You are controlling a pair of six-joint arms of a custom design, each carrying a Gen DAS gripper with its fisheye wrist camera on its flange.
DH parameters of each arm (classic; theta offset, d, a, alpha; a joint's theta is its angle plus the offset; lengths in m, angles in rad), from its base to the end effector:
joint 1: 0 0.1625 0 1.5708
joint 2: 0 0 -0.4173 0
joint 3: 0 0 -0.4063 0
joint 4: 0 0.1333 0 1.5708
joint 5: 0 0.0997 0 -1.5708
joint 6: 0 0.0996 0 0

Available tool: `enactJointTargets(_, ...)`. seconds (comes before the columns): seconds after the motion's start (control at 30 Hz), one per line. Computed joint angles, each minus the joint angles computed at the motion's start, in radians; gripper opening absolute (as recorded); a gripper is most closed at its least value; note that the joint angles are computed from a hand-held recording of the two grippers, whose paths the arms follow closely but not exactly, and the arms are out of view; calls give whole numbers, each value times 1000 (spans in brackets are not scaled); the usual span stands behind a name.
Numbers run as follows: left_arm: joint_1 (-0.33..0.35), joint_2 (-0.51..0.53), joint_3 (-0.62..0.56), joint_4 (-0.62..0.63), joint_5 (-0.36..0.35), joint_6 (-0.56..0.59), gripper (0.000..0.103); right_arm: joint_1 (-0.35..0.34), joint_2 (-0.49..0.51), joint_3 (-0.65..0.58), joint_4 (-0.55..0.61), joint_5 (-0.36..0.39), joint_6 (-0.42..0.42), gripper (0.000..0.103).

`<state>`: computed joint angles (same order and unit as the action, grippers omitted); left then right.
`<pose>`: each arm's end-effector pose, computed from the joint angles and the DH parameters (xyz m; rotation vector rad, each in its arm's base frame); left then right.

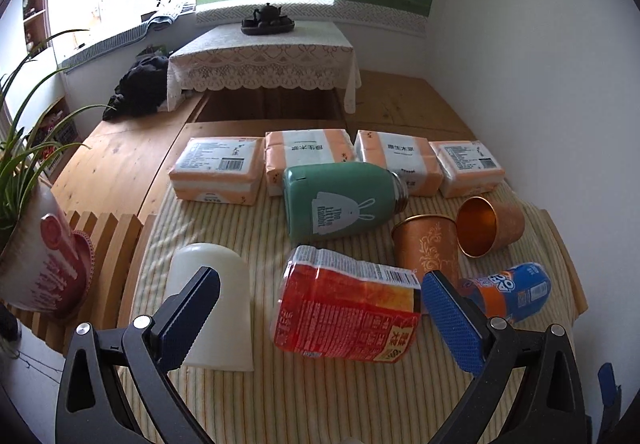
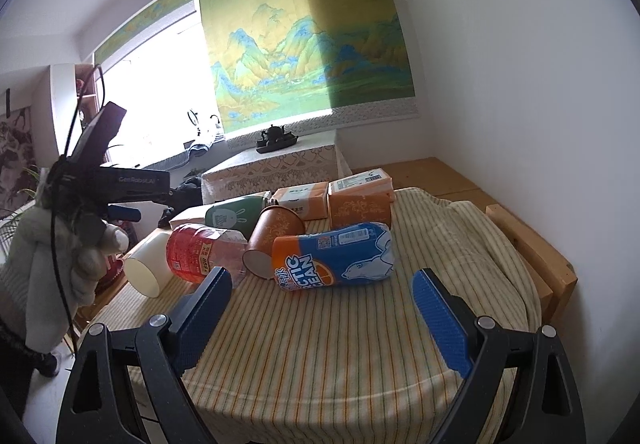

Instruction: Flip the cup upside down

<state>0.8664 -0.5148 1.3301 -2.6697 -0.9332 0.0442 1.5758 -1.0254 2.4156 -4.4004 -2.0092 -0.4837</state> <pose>-0.3453 -0.7038 0.0233 0.8236 2.4264 -0.6195 0.0930 -0.3915 0.2066 0.1016 -1.9714 1.5475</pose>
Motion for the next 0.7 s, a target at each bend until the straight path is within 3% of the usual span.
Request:
enactJointTargets(0.2,32,96,-181,194,-7,-72,97,-14,-15,9,1,2,8,90)
enactJointTargets(0.37,47,119,-226,237,-27,-66,97,-19,-23,10,3,-2,12,90)
enactJointTargets(0.5,57,137,-267,306,-46,-73,86,-17,-22,5,12,-4,12,90)
enactJointTargets(0.7,65,143,-284,355,-78,-66,82,-11,-19,1,8,-8,4,90)
